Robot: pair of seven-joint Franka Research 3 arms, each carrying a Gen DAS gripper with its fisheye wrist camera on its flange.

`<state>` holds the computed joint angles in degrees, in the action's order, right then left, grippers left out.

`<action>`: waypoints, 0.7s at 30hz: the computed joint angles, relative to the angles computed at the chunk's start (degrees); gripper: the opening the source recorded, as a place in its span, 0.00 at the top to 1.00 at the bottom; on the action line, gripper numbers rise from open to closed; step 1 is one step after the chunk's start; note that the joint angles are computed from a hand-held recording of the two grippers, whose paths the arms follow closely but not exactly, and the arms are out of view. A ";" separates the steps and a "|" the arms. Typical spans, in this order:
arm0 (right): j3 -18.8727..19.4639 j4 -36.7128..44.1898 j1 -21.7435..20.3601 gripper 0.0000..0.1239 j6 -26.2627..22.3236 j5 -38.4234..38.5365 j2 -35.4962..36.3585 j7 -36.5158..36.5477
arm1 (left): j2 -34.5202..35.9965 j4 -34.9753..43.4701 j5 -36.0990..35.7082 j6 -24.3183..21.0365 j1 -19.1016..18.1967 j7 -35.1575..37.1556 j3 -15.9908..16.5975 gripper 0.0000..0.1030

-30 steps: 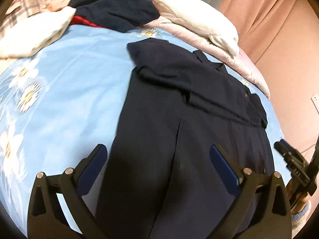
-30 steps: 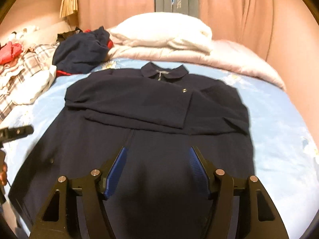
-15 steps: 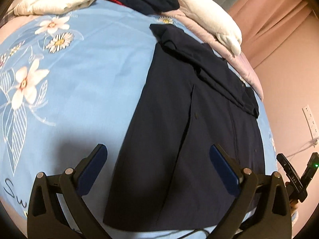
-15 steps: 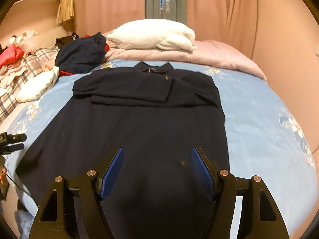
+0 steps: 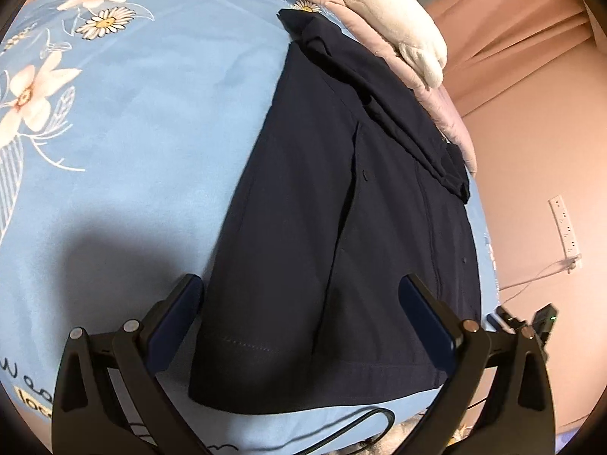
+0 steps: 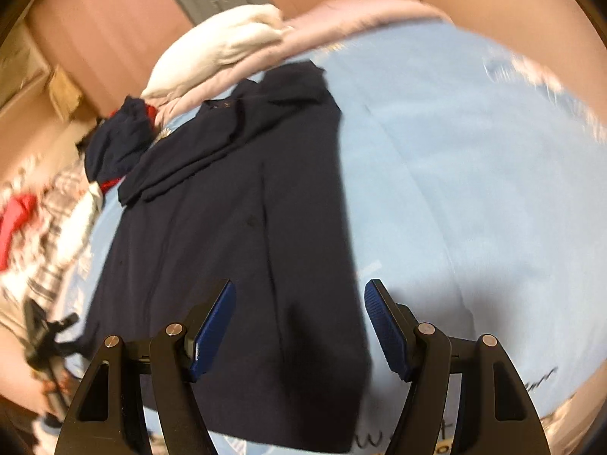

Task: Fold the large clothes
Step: 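Move both tools to the hem of the jacket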

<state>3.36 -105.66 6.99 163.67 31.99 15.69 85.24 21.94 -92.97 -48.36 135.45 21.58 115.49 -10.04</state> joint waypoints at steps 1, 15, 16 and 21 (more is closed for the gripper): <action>1.09 -0.72 -1.02 0.44 -0.27 2.60 -0.22 -1.41 | 0.22 0.38 -0.02 -0.55 0.07 0.18 -0.12 0.00; 4.41 4.76 -3.85 0.44 -9.53 28.66 3.94 -20.99 | 10.99 15.12 -4.57 -12.99 3.06 0.04 -3.22 0.00; 4.38 5.26 -3.76 0.44 -9.66 28.89 4.32 -20.89 | 12.27 16.88 -4.69 -13.71 3.28 -0.65 -3.65 0.00; 4.51 6.29 -3.92 0.44 -10.34 29.73 5.13 -20.61 | 14.48 19.73 -5.24 -16.06 4.81 -0.85 -5.76 0.02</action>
<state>7.87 -99.37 3.07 153.33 61.72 20.82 64.63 36.42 -73.23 -53.59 119.39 26.39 114.64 -15.80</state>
